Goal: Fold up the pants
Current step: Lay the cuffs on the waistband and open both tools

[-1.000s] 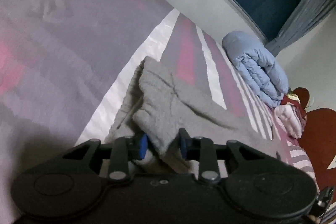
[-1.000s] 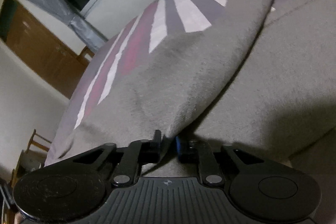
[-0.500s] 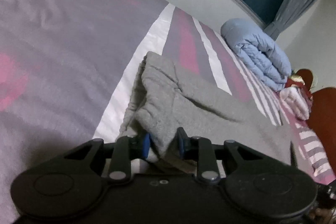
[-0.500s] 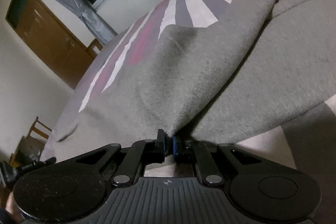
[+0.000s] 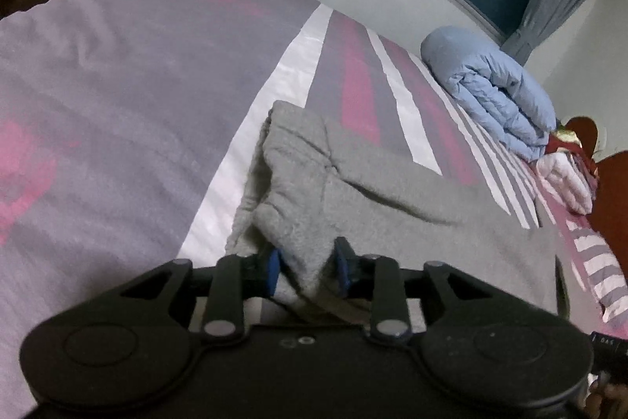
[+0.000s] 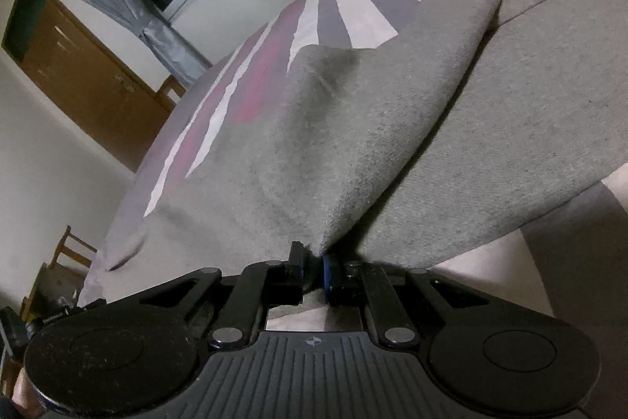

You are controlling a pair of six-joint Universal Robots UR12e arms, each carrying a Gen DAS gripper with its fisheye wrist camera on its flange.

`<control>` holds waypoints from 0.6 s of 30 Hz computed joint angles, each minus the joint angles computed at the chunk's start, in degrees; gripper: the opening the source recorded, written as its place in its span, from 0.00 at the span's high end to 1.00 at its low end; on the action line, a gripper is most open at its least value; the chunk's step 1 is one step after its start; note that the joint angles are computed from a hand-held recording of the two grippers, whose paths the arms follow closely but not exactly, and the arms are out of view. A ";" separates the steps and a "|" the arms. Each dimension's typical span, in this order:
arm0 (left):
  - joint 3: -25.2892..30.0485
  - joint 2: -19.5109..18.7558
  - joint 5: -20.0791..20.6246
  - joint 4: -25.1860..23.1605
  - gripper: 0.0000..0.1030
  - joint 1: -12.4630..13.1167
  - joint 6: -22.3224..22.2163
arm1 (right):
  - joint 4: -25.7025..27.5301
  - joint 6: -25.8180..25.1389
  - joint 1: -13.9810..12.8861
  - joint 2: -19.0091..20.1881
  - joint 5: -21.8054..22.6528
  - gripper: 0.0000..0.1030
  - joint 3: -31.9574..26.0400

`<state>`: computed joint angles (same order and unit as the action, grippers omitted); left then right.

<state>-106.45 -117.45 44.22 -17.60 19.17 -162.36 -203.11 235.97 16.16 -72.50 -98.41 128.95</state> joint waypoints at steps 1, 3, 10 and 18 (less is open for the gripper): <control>-0.24 0.12 -0.16 0.61 0.72 0.18 -0.70 | 0.39 -0.29 0.07 -0.23 -0.35 0.89 0.01; -1.06 0.72 0.58 2.23 0.66 0.39 -1.98 | 1.21 -1.32 0.55 -1.06 -1.80 0.87 0.40; -7.28 5.38 6.33 13.78 0.42 -0.32 -2.70 | -3.11 0.72 0.36 -3.72 -6.69 0.80 4.65; -10.23 6.70 18.84 20.40 0.24 -9.00 -3.74 | 0.31 2.28 -3.03 -5.22 -8.23 0.80 3.64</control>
